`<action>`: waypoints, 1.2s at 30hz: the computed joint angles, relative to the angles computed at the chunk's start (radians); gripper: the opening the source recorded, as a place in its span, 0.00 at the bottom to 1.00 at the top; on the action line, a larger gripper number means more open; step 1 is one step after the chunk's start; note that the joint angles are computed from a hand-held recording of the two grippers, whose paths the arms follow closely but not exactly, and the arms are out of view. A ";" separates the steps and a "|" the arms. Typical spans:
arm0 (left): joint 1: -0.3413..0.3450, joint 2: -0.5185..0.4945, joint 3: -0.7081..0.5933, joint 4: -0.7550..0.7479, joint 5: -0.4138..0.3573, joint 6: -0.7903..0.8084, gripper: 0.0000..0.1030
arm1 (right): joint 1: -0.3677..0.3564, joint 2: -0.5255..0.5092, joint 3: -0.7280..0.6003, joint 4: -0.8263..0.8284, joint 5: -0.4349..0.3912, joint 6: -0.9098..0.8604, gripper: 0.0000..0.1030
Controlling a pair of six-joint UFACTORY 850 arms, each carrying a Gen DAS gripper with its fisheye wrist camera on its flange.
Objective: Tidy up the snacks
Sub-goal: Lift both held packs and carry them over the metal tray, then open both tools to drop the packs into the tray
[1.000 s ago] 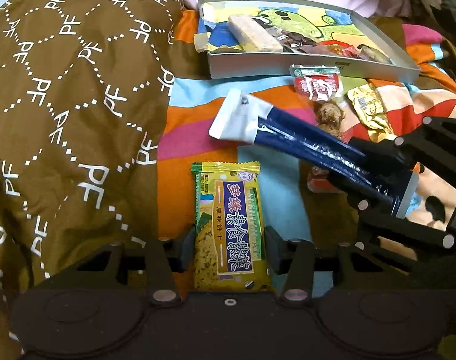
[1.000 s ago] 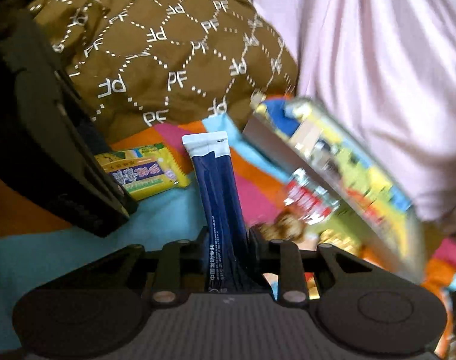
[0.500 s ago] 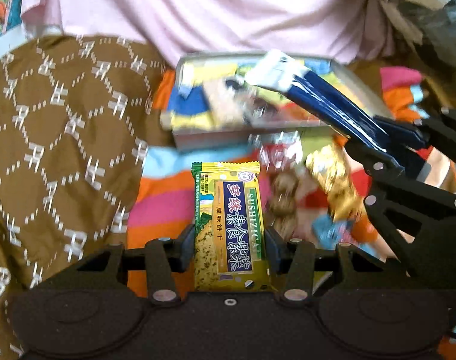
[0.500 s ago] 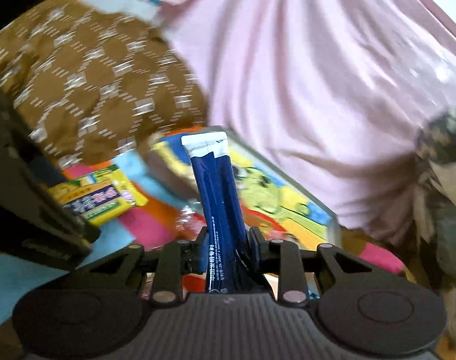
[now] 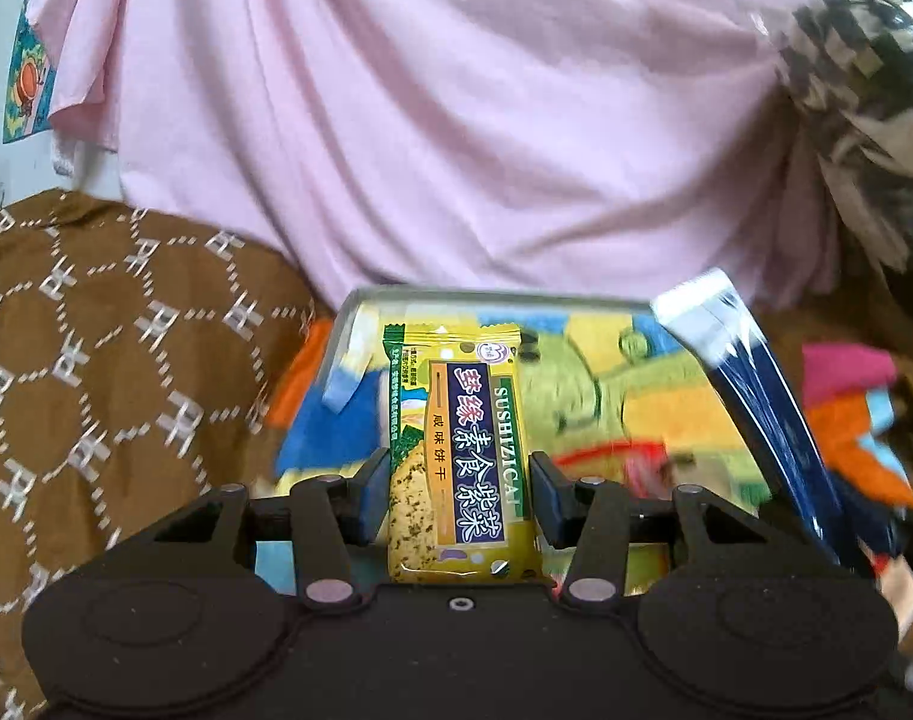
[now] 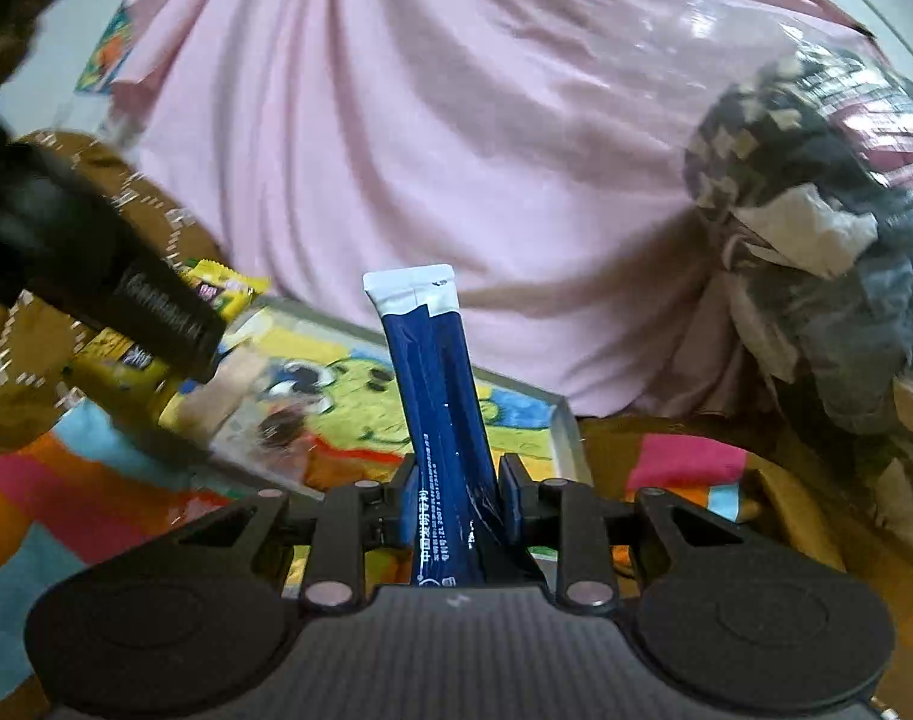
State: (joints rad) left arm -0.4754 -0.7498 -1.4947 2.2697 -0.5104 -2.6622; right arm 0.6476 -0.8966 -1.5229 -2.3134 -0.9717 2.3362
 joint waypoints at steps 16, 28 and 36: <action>0.016 -0.302 -0.478 -0.269 0.185 0.288 0.48 | -0.110 -0.119 -0.151 -0.112 -0.022 0.163 0.30; 0.009 -0.379 -0.577 -0.449 0.212 0.565 0.47 | -0.131 -0.163 -0.258 -0.007 0.148 0.069 0.31; 0.010 -0.368 -0.564 -0.444 0.216 0.537 0.52 | -0.133 -0.174 -0.287 0.042 0.188 0.021 0.37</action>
State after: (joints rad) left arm -0.4650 -1.1178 -2.0583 1.8255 -0.2948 -2.1253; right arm 0.5142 -1.0704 -1.8096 -2.2709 -0.7835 2.3570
